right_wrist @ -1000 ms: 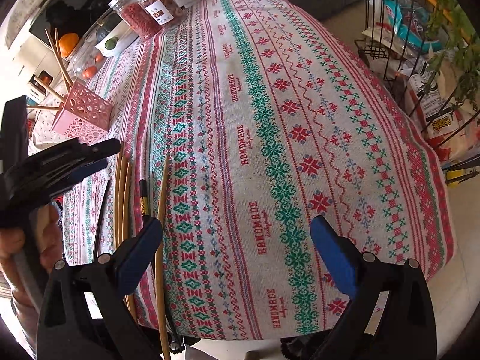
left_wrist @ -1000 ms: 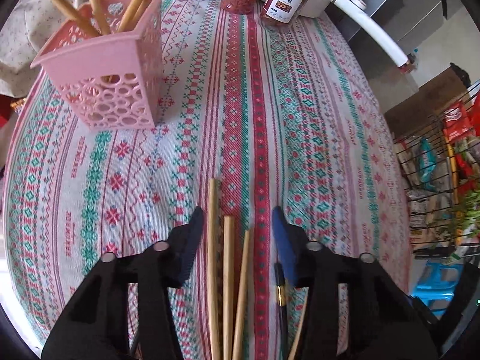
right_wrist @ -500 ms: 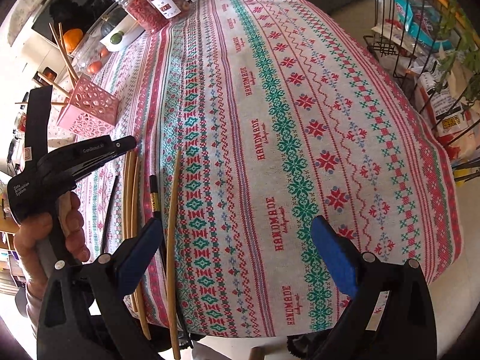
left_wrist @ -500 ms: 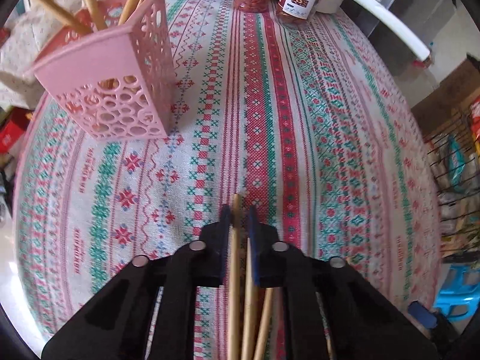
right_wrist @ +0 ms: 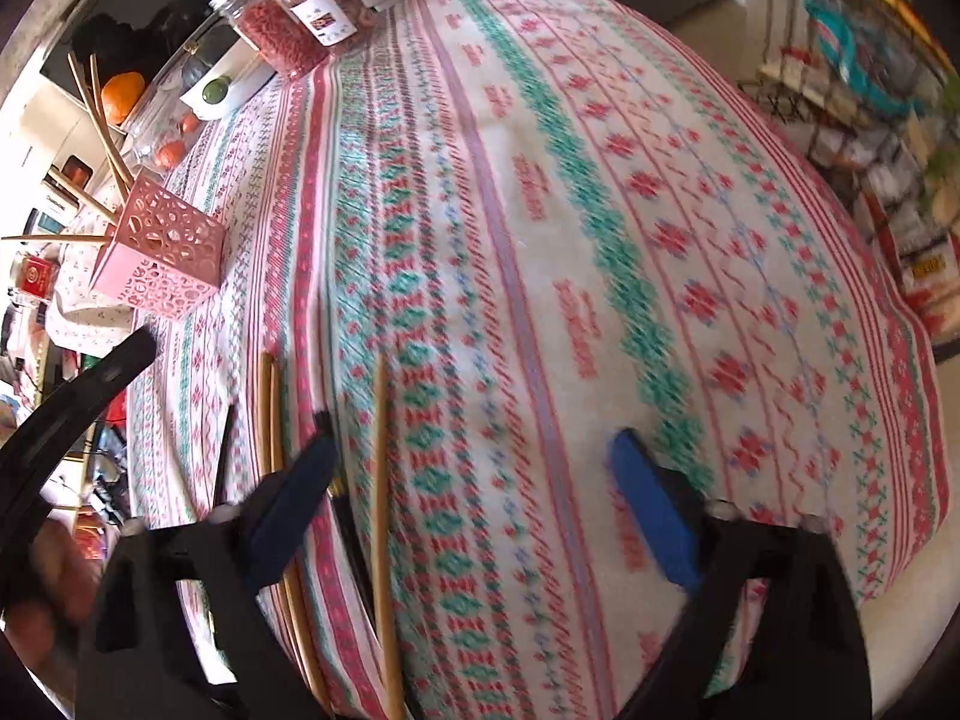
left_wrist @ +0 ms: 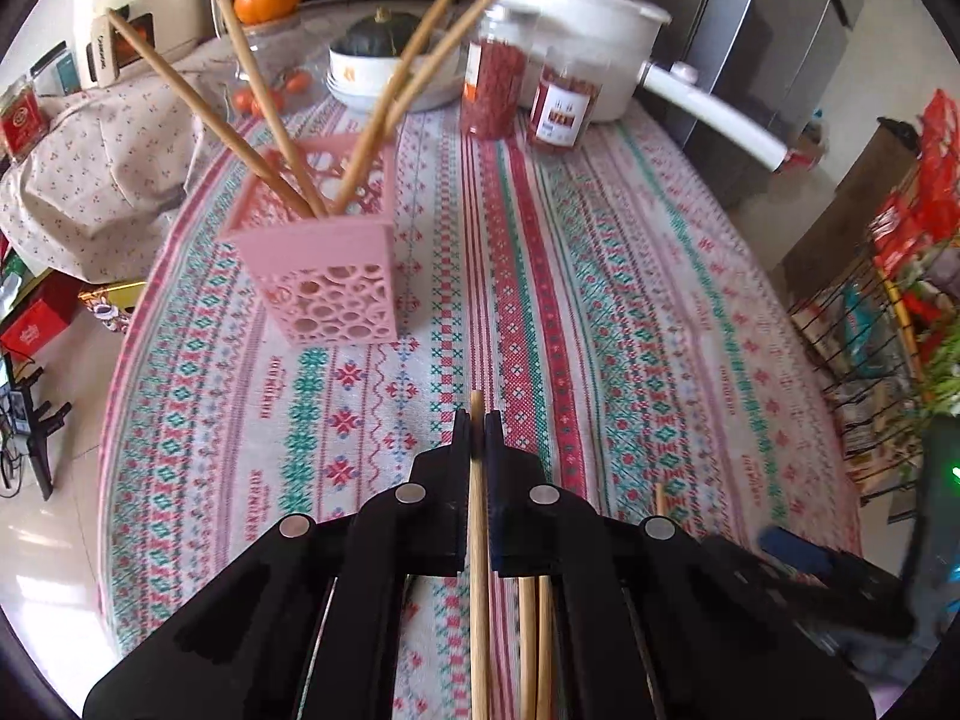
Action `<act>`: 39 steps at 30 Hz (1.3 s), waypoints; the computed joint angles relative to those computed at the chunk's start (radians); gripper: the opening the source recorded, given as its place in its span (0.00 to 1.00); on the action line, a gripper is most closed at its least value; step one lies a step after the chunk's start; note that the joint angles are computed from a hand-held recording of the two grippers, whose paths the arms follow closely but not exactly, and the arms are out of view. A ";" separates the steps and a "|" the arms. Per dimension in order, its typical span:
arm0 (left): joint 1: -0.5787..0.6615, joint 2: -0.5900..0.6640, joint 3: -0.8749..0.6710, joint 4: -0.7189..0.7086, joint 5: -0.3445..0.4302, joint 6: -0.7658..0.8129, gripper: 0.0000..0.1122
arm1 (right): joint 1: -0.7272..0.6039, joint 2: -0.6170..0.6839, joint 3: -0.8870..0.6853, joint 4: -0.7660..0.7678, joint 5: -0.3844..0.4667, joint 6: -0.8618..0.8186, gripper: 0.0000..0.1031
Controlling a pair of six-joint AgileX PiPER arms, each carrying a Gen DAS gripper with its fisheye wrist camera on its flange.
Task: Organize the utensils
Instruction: 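Close the left tool on a wooden chopstick while the right tool grasps another chopstick, then lift and carry the held chopsticks with both tools over the pink basket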
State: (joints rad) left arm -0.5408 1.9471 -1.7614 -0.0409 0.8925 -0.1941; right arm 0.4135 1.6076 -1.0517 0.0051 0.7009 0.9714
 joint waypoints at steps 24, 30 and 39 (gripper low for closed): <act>0.123 -0.219 0.221 -0.091 -0.095 0.134 0.03 | 0.124 0.153 -0.188 -0.189 0.065 0.111 0.05; 0.147 -0.245 0.252 -0.134 -0.125 0.168 0.03 | 0.139 0.076 -0.142 -0.268 0.037 0.196 0.05; 0.198 -0.330 0.314 -0.252 -0.195 0.259 0.03 | 0.180 -0.068 -0.080 -0.440 -0.001 0.373 0.05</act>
